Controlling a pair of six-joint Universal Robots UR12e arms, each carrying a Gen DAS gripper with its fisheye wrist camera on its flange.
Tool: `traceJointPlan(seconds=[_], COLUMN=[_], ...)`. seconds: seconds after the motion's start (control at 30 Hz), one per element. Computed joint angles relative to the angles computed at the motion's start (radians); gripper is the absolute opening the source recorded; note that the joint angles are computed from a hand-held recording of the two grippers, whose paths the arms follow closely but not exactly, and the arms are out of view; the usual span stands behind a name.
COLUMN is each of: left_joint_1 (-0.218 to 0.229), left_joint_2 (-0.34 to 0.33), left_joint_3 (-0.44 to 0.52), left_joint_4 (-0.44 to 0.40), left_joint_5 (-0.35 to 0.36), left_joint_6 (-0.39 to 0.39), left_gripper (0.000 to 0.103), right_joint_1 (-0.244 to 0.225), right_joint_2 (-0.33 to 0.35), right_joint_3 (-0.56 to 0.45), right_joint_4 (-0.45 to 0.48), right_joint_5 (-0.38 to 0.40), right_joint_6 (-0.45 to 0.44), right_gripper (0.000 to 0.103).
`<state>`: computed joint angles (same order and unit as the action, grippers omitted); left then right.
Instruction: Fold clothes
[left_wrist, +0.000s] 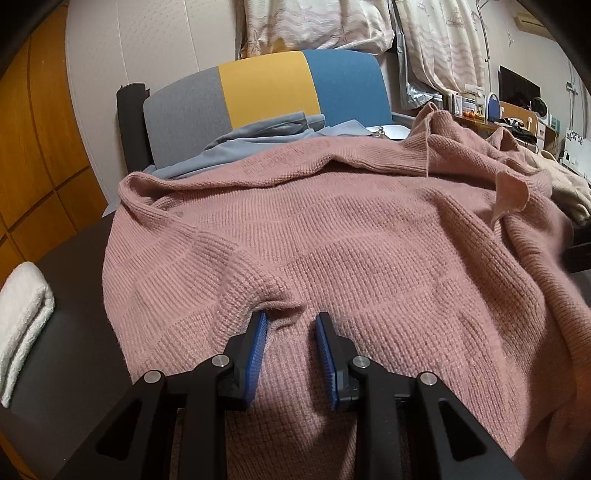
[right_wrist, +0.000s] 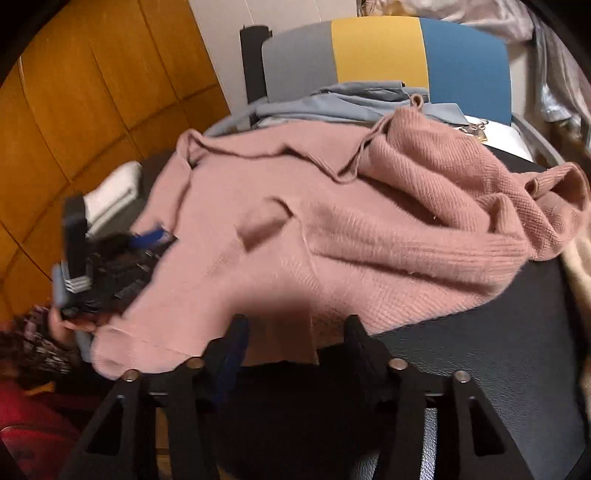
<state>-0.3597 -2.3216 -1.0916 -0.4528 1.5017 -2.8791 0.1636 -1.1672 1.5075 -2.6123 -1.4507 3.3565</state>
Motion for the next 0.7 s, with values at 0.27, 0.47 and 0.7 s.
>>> traceJointPlan(seconds=[0.27,0.47,0.7], left_joint_1=[0.0,-0.006,-0.01], left_joint_2=[-0.001,0.006,0.037], left_joint_3=[0.001,-0.014,-0.058], left_joint_4=[0.001,0.017,0.029], left_joint_5=[0.0,0.025,0.046], left_joint_6=[0.0,-0.001,0.021], left_gripper=[0.027,0.027,0.027], right_joint_1=[-0.024,-0.052,-0.037], right_joint_2=[-0.1,-0.264,-0.256], right_joint_3=[0.08,0.233,0.214], right_joint_4=[0.044,0.204,0.441], right_joint_5=[0.07,-0.049,-0.155], right_joint_6=[0.016,0.229,0.218], right_gripper=[0.003,0.003,0.006])
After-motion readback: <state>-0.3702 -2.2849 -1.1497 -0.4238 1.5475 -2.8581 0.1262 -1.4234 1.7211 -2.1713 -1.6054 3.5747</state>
